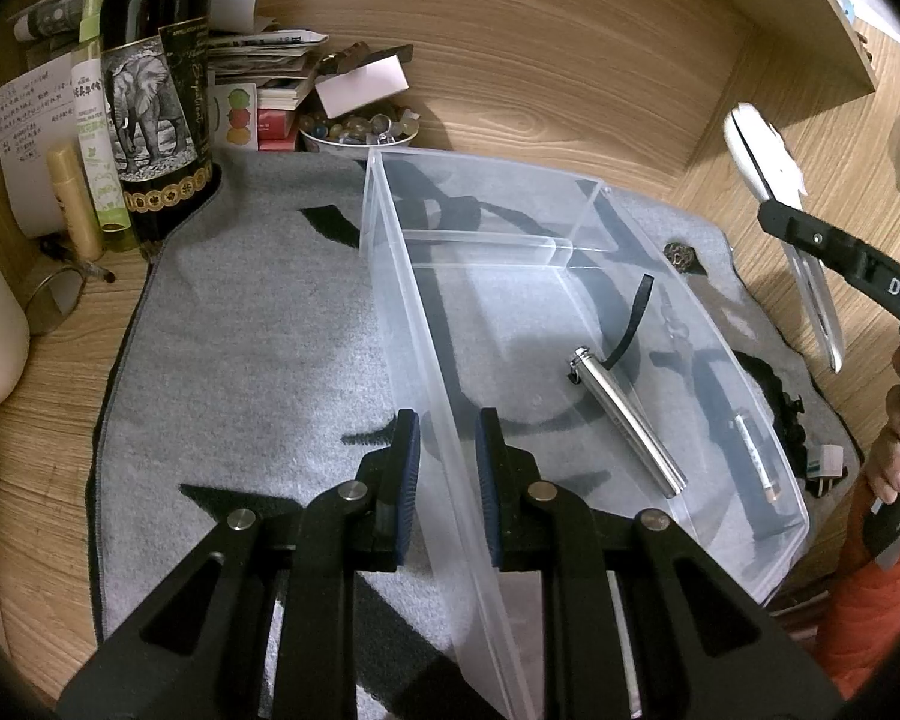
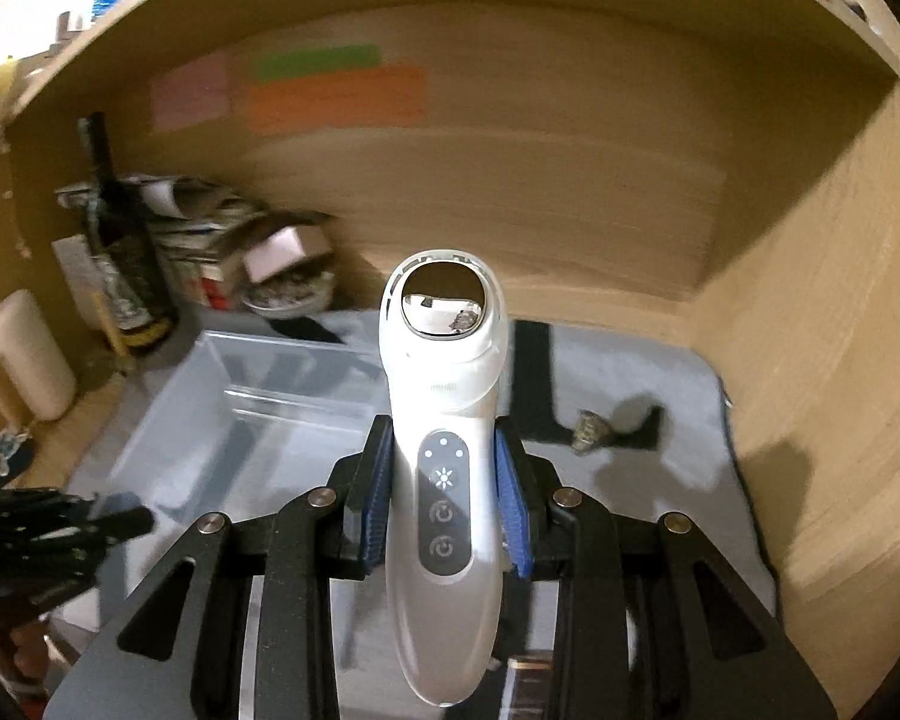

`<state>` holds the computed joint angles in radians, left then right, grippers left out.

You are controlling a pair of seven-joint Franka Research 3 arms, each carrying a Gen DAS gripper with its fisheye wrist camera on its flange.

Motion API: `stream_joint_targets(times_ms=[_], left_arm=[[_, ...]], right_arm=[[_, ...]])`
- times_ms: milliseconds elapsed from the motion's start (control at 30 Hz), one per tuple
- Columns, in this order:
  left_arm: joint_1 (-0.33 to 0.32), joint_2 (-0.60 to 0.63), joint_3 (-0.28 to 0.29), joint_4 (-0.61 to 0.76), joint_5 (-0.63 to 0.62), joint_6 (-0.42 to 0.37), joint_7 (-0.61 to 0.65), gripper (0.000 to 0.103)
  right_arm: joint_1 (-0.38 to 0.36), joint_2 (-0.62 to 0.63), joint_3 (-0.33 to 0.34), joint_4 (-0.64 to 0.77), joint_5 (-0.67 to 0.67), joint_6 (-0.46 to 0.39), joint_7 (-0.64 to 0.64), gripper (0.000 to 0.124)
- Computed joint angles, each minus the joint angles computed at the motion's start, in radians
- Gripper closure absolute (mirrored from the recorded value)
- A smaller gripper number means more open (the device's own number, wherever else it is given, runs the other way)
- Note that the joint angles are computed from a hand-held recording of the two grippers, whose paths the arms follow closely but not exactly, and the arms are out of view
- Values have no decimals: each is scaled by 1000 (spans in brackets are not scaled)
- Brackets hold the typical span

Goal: Organize rigid objects
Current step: 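Carry the white device into the clear box and release it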

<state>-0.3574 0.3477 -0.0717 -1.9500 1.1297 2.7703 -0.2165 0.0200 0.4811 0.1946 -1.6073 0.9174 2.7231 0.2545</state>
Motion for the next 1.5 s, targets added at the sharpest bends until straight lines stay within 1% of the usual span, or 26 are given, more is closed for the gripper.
stream_joint_targets(times_ms=[100, 267, 433, 800, 1067, 1167, 1333, 1433, 1500], left_arm=[[0, 1, 0, 1, -1, -1, 1, 85], [-1, 0, 1, 0, 1, 0, 0, 85], [-1, 0, 1, 0, 0, 1, 0, 85], [1, -1, 2, -2, 4, 4, -2, 85], [1, -1, 2, -1, 7, 4, -3, 85], [2, -1, 2, -1, 8, 4, -3, 85], [3, 0, 2, 0, 6, 5, -2, 85], [2, 0, 2, 0, 6, 4, -2, 85], [2, 1, 1, 0, 6, 6, -3, 84]], right_arm=[[-2, -11, 13, -13, 11, -22, -33, 95], [15, -20, 6, -30, 0, -64, -59, 95], [39, -11, -13, -26, -49, -123, -38, 95], [86, 23, -42, -16, -199, -188, 36, 95], [109, 39, -58, -5, -310, -214, 75, 95], [118, 53, -70, 15, -359, -245, 106, 95], [129, 53, -75, 6, -410, -229, 127, 94], [128, 47, -71, -8, -420, -209, 122, 94], [117, 40, -57, -20, -403, -191, 100, 94]])
